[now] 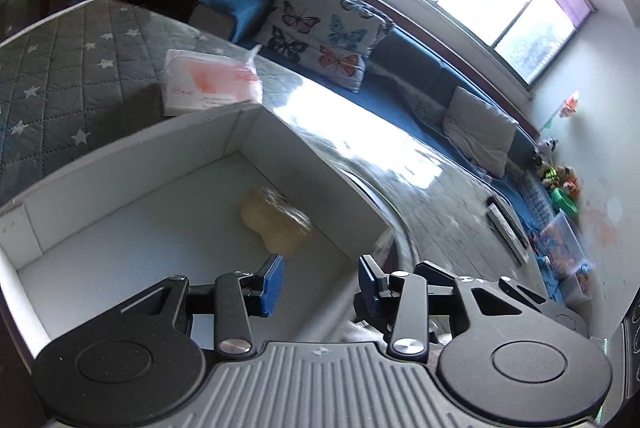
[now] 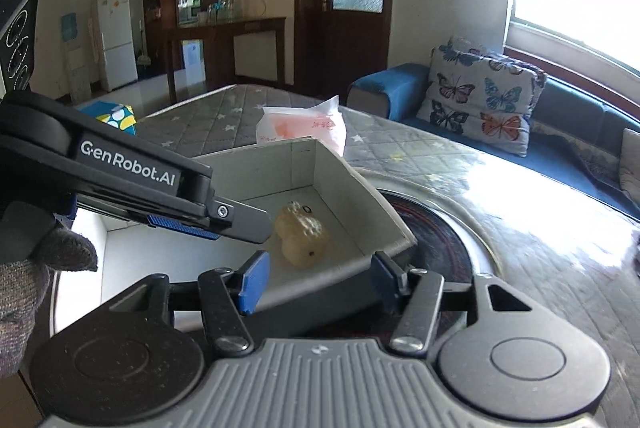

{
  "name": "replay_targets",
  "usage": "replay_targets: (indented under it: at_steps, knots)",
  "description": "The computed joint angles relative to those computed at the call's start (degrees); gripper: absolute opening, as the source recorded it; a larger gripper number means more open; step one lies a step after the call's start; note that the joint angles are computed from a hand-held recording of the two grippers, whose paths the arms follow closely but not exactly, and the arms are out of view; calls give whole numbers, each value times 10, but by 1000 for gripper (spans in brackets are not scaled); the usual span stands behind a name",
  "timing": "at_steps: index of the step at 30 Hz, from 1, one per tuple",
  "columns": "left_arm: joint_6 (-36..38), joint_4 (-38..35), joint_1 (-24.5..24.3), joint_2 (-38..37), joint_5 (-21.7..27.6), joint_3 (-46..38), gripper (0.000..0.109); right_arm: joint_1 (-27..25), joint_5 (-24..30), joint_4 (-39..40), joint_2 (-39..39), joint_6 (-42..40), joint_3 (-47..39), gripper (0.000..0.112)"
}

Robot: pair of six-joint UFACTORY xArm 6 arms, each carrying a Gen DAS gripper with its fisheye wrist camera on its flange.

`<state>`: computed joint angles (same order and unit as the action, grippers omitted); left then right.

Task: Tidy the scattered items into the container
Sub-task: 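Open the left gripper to drop the peanut toy inside the box, then move the left gripper to the pile and grasp the red-and-white cartoon doll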

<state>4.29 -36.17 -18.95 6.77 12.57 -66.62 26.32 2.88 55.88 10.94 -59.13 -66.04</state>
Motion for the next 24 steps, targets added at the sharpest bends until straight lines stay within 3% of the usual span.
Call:
replay_targets:
  at_steps: [6,9,18,24]
  knots:
    - [9,-3,-38,-42,-30,54,43,2,-26,155,-79,-140,79,60]
    - [39,-46,-57,-54,-32,71,43,5,-39,232,-111,-211,111,60]
    - [70,-107,-87,-40,-3,76,43,7,-75,498,-159,-471,150,65]
    - [115,-166,-95,-22,23,63,43,0,-80,521,-151,-481,161,66]
